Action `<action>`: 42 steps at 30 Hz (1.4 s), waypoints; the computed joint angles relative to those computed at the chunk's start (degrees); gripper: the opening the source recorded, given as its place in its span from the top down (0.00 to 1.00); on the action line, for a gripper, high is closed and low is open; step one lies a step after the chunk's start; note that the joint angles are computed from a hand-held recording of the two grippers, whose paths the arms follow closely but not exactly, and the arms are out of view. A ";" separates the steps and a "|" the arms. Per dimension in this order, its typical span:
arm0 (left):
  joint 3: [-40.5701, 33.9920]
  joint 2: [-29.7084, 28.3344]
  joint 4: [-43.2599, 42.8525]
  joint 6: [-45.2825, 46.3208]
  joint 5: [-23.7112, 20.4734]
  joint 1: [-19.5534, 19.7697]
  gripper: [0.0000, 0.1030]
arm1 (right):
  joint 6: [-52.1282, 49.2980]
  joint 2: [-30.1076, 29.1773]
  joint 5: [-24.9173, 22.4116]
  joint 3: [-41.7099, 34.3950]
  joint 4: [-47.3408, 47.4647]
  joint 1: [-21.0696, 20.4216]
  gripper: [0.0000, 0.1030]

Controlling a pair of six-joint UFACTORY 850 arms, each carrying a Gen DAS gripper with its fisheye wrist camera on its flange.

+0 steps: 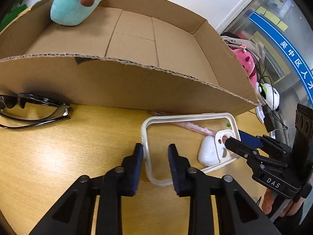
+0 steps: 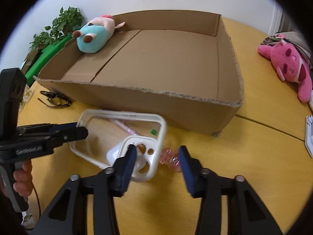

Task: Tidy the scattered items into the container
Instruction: 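Close the right gripper on the white phone case rim and lift, then carry the phone case into the box and open the right gripper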

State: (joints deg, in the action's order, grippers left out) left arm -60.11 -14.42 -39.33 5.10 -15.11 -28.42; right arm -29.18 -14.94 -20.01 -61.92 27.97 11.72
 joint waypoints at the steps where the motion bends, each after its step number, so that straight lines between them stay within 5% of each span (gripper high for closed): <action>1: -0.05 -0.11 -1.81 2.04 -0.39 0.18 0.80 | -0.43 0.30 -0.13 0.22 0.31 -0.04 0.74; 12: 1.85 2.74 -3.13 8.04 -2.16 1.29 0.95 | 12.81 4.13 3.00 3.26 -8.18 1.34 0.93; 20: 2.17 11.56 4.97 6.69 0.76 2.86 0.96 | 19.68 10.39 8.66 4.37 -12.82 4.32 0.94; 23: -1.62 11.79 9.97 5.20 1.62 4.29 0.96 | 25.85 10.47 10.37 1.35 -20.38 5.35 0.94; 26: -6.07 10.65 11.08 6.89 1.17 6.18 0.96 | 22.76 8.76 11.40 -3.37 -18.05 5.31 0.94; 34: -26.33 -0.97 25.81 -1.59 -4.68 9.26 0.96 | 17.28 -2.52 7.49 -22.36 -13.21 3.63 0.94; 42: -53.99 -22.20 34.26 -8.76 -20.82 11.45 0.96 | 20.60 -24.21 -10.75 -52.25 -14.45 0.66 0.94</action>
